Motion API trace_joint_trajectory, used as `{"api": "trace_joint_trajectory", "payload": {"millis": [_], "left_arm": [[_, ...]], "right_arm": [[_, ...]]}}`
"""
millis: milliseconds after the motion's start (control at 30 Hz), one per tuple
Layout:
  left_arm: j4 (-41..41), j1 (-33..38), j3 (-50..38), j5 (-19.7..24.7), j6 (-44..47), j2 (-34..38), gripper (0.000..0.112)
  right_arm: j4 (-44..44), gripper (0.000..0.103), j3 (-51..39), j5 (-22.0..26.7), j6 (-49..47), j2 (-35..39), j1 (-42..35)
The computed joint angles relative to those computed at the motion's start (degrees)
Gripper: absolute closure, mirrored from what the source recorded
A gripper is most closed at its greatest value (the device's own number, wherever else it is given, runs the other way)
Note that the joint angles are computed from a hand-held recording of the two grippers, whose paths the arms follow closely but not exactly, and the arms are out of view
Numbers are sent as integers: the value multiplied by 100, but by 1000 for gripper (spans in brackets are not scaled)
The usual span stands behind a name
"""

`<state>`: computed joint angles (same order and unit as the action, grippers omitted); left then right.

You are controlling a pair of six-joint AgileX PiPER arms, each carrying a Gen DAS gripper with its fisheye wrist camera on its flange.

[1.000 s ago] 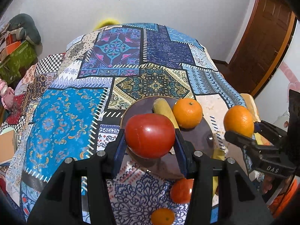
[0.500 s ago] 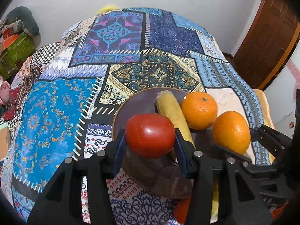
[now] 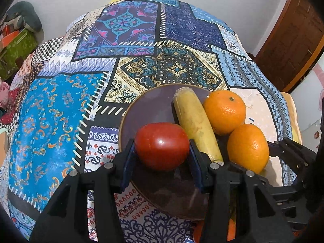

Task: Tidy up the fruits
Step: 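Place the tomato on the plate with the left tool while the right tool places the orange, then grasp a small tangerine with the left tool while the right tool grasps another tangerine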

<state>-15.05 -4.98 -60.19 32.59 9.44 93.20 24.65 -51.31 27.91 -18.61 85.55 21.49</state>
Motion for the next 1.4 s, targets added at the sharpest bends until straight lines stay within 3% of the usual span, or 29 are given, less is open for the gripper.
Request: {"api": "trace_joint_trajectory", "payload": {"millis": [167, 433, 1167, 1400], "left_arm": [[111, -61, 62, 6, -77, -80, 63], [-43, -28, 297, 78, 96, -640, 62], [-251, 406, 1683, 1206, 442, -3054, 59], [-205, 18, 2183, 1092, 162, -3205, 59]], "right_arm": [[60, 41, -2, 55, -59, 47, -39], [-271, 41, 129, 63, 167, -512, -22], [-510, 38, 1417, 945, 466, -2683, -762], [-260, 38, 1939, 1010, 348, -2983, -845]]}}
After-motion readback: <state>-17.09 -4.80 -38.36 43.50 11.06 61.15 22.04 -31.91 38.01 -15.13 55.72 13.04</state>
